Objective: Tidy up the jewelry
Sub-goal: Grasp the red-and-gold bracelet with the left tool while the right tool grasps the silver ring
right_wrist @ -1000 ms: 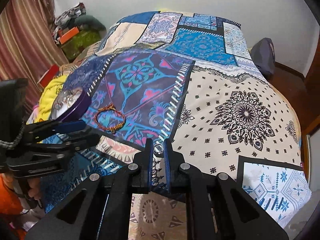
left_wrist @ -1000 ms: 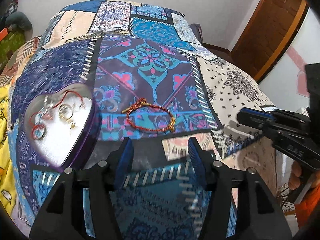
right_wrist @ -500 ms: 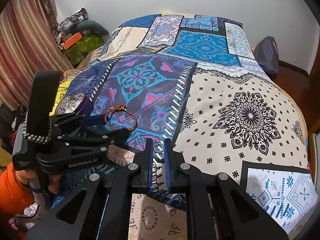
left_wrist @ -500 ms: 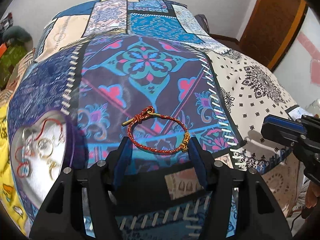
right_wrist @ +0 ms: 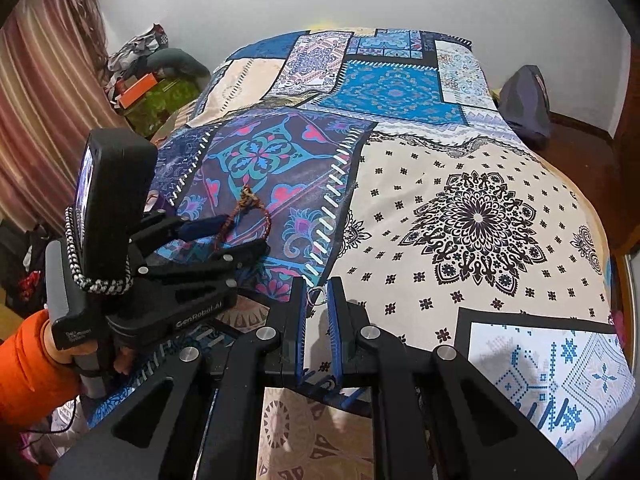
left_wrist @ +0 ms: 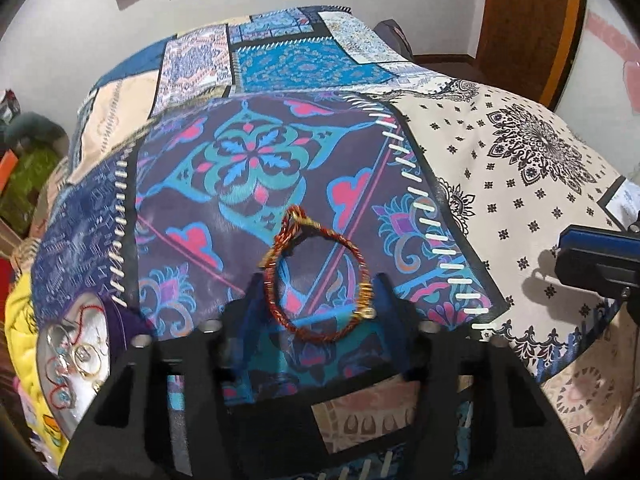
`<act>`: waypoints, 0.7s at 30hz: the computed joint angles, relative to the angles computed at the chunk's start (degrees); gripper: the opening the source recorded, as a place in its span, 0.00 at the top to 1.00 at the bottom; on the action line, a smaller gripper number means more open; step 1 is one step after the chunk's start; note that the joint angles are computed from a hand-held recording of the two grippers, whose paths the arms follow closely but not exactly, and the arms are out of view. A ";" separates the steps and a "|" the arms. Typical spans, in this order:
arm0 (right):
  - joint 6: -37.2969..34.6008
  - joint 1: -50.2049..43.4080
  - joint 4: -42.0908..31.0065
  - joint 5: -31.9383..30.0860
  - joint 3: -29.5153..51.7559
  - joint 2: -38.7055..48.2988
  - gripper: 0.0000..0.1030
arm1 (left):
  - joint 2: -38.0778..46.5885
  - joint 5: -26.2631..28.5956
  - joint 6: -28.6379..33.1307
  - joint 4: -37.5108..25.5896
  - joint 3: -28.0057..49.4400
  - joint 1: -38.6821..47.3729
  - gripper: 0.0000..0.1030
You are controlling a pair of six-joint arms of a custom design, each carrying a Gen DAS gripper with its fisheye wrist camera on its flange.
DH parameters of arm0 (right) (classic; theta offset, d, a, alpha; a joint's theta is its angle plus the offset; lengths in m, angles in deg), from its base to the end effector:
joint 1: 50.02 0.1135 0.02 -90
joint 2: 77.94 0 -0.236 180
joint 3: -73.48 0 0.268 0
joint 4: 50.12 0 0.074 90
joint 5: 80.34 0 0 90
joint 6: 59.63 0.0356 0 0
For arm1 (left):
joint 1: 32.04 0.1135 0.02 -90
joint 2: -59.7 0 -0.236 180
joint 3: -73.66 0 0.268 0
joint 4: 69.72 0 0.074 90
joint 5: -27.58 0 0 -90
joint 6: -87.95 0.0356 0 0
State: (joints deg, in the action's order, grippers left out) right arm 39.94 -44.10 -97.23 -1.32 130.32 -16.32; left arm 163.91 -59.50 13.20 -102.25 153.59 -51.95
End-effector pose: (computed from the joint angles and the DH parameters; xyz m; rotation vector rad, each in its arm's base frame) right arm 0.2401 0.0317 0.2131 -0.0033 2.4867 0.3524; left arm 0.3587 -0.1319 0.1404 0.7927 2.4376 -0.0963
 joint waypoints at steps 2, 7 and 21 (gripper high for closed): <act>0.10 0.27 -0.26 0.37 0.21 -0.32 0.91 | -0.65 -0.15 0.90 0.39 -0.67 -0.40 0.75; 0.51 1.43 -0.66 1.46 0.99 -1.15 0.91 | -2.90 2.54 3.13 -0.98 -2.00 -0.01 0.89; 3.54 6.89 0.28 5.03 4.57 -0.05 0.91 | -12.10 14.56 5.94 -9.35 -3.38 9.32 0.94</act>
